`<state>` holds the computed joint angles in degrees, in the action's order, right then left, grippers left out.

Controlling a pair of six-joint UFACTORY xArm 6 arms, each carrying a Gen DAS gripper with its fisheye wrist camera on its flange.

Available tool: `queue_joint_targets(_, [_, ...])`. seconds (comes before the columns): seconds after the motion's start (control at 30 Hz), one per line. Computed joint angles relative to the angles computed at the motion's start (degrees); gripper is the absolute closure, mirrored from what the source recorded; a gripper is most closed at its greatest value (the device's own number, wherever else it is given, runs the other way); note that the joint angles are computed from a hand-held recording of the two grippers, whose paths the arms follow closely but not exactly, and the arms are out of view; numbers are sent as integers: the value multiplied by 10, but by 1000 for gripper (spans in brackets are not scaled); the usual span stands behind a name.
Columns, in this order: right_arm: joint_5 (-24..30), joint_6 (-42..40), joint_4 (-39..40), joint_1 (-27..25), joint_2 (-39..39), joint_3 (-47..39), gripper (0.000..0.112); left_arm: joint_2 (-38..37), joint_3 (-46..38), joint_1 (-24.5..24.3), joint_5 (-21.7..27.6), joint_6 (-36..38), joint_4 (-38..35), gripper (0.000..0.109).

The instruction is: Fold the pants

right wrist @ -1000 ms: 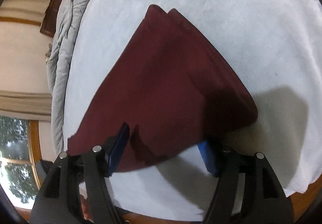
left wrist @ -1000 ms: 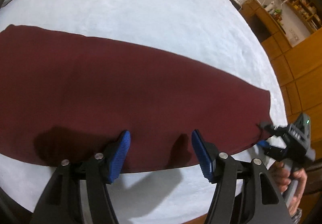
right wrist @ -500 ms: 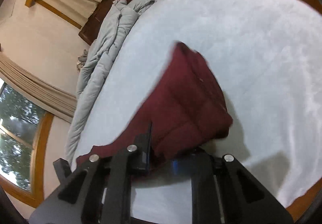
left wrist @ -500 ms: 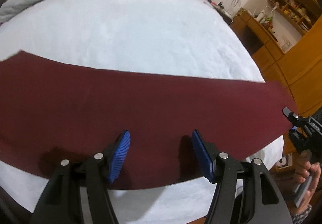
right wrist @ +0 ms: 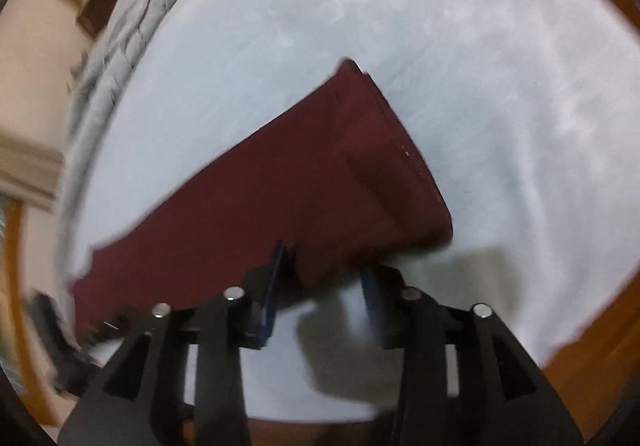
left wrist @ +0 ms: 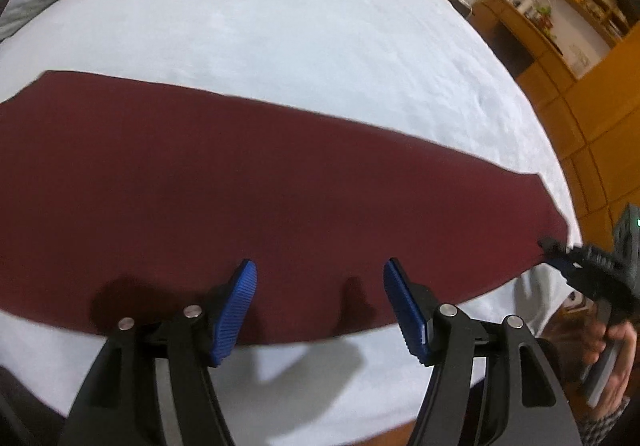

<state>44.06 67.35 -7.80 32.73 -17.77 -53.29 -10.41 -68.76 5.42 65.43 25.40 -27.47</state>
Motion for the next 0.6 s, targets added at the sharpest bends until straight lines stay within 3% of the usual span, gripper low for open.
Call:
queue_joint_targets(0.07, [83,17,-51,43,37,-77,66,-8,-11,38,23,-4,-6,35])
queue_joint_targets(0.13, [90,-12,-49,69,78,-131,66,-2,-31,78,51,-18,-4,33])
queue_joint_targets(0.2, [39,-43,-35,81,115,-164,66,24,-66,129,78,-40,13,33])
queue_joint_targets(0.23, [-6,-86,-1,87,156,-197,66,36,-81,152,86,-49,19,33])
queue_joint_targets(0.3, [-47,-157,65,96,222,-254,66,71,-120,203,101,-79,32,33])
queue_joint_targets(0.43, [-58,-279,180,113,387,-434,66,119,-171,261,114,-106,25,33])
queue_joint_targets(0.6, [92,-319,223,118,568,-678,66,203,-252,312,172,-137,-28,33])
